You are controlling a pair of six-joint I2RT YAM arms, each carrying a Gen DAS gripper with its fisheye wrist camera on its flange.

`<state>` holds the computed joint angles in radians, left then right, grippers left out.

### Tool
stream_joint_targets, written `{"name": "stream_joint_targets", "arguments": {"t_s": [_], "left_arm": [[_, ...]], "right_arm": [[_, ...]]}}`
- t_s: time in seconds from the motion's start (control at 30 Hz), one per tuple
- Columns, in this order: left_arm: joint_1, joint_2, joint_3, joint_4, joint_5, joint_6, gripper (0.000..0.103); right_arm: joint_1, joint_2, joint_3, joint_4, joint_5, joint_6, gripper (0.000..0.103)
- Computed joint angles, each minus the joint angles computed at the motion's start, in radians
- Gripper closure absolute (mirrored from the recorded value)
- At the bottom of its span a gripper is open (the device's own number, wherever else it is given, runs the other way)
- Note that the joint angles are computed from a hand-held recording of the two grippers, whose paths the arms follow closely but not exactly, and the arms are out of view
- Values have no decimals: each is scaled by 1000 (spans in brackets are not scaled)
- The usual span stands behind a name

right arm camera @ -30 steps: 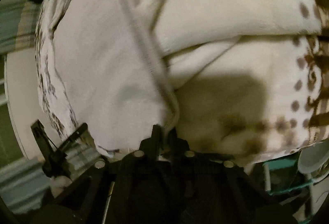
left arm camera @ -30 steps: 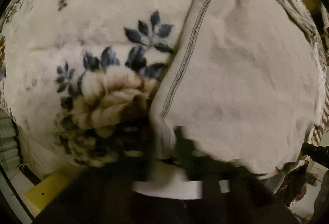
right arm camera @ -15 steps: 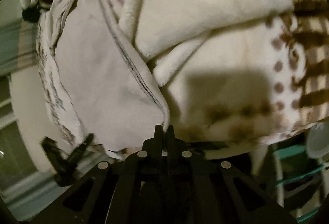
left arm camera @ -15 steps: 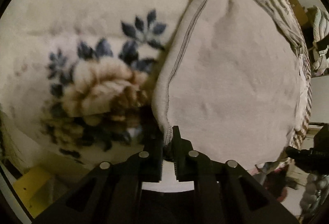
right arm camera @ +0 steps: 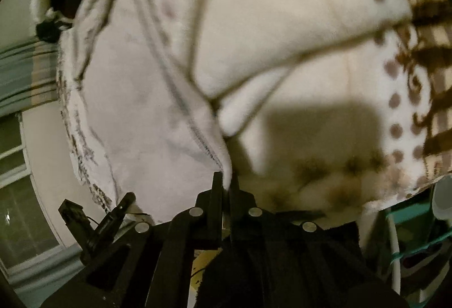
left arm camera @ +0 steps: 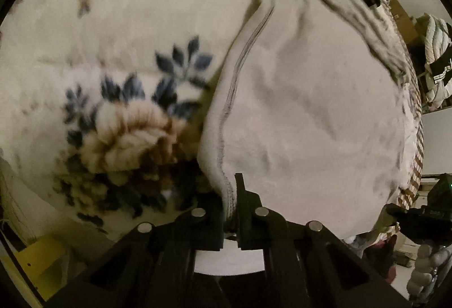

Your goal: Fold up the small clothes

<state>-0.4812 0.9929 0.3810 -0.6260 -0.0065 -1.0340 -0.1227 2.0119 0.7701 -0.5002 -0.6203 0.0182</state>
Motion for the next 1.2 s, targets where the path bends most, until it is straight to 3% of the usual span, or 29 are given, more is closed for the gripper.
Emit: {"name": "stream_joint_targets", "arguments": {"t_s": [0.13, 0.2, 0.23, 0.33, 0.53, 0.7, 0.87, 1.03, 1.2], "left_arm": [[-68, -143, 72, -169, -40, -90, 100], [40, -206, 108, -243, -14, -7, 100], [154, -185, 108, -208, 18, 88, 100], [369, -121, 223, -232, 126, 237, 100], [452, 81, 412, -131, 173, 222, 100], [535, 243, 599, -76, 201, 269, 100], [592, 461, 784, 23, 222, 323, 100], [628, 782, 1035, 78, 273, 343, 100], [654, 1131, 1409, -23, 275, 428, 99]], "right_arm": [[-26, -114, 28, -130, -39, -59, 99], [-29, -157, 50, -185, -63, -68, 99], [-39, -178, 70, -224, -77, -86, 99], [-49, -220, 128, -310, -124, -85, 99], [-71, -246, 285, -457, -243, -54, 99], [-26, -225, 445, -462, -294, 59, 99], [39, -123, 649, -311, -271, 266, 99], [116, 116, 954, -183, -173, 494, 99], [172, 493, 1517, -334, -55, 591, 99]]}}
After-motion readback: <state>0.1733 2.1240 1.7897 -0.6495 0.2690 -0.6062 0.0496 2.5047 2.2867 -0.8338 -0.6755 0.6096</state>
